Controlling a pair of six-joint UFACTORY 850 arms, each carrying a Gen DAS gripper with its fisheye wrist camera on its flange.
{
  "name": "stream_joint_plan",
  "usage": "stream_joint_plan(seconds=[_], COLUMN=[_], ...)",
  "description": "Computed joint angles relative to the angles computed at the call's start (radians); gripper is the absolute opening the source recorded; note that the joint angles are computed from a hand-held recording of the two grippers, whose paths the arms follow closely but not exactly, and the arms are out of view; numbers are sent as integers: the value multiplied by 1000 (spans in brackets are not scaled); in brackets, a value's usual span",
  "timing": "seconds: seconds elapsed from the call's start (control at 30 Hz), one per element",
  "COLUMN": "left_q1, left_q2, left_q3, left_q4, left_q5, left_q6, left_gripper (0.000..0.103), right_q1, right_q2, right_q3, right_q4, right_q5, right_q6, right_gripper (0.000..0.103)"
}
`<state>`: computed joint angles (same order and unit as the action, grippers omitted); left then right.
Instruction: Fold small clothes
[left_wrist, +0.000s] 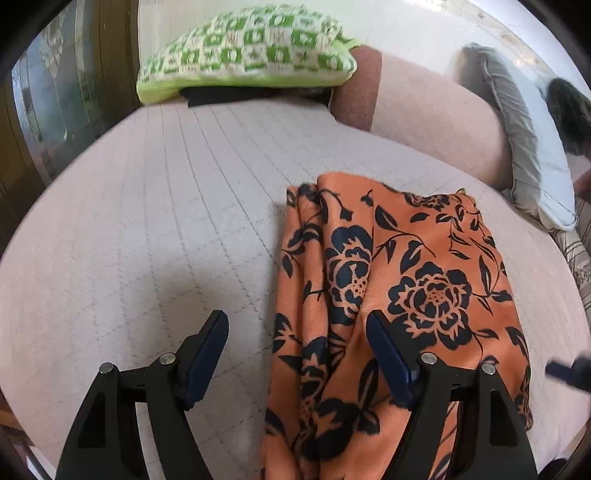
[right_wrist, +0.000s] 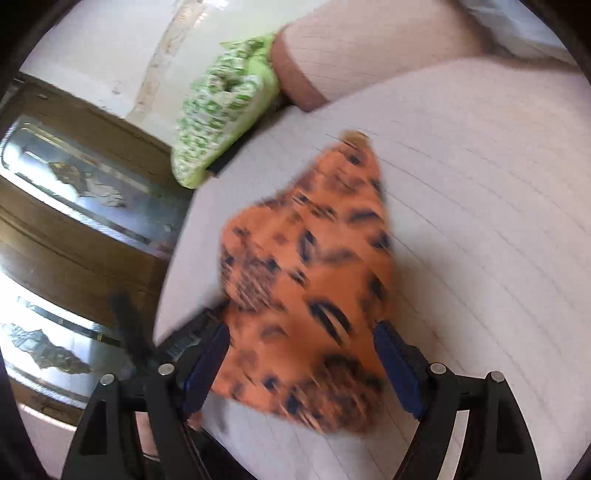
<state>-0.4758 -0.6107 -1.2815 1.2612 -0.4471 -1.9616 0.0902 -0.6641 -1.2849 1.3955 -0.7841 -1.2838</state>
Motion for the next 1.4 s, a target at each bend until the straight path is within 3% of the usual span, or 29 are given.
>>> stream_joint_plan(seconds=[0.17,0.37,0.53,1.0,1.4], left_q1=[-29,-78,-108,-111,-98], left_q2=[47,116,145,125,133], left_q3=[38,103,119,90,108], left_q4=[-15,-15,-26,-66,-92], left_q5=[-86,-152,-186,-194,-195], left_q6=[13,-18,-16,37,52], left_gripper=[79,79,79,79,79], right_q1=[-36,6,23,24,134], right_q2=[74,224,302,272,99], right_q3=[140,278,337,298,90], right_q4=[3,235,337,289,192], right_q5=[41,207,202,178,249], right_q6=[-78,-413,-573,-503,-384], right_gripper=[83,83,83,83,83])
